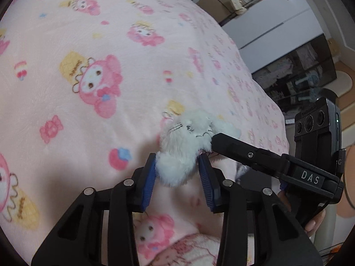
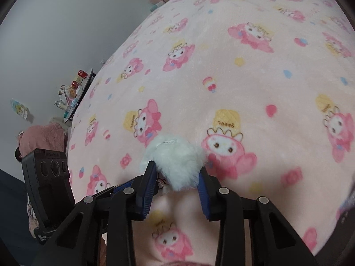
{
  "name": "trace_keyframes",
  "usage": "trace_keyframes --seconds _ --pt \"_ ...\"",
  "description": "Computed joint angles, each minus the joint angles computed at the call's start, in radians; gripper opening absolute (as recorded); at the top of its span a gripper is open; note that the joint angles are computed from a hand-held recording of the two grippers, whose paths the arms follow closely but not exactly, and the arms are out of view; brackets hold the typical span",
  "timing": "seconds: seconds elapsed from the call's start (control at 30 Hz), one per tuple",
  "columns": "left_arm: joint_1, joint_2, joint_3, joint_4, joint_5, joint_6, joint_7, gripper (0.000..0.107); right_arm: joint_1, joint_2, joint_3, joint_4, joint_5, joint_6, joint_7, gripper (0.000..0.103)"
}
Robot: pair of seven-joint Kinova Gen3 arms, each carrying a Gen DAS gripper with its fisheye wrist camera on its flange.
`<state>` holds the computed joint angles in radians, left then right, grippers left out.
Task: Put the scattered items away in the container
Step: 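Carry the white plush keychain with the left gripper over the black box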
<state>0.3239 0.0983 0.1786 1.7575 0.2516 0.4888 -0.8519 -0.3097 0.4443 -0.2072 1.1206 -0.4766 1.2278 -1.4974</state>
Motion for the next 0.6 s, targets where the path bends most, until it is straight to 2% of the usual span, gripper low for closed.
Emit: trace_keyframes --seconds 0.3,0.6 --pt "0.092 -0.004 0.055 -0.146 -0.049 0.135 -0.019 0.038 0.066 -0.272 0.044 0.218 -0.026 -0.038 0.011 0.031" --pt "0.274 0.124 0.087 -0.379 -0.173 0.237 0.046 0.038 0.168 -0.503 0.171 0.393 -0.058 0.012 0.092 0.031"
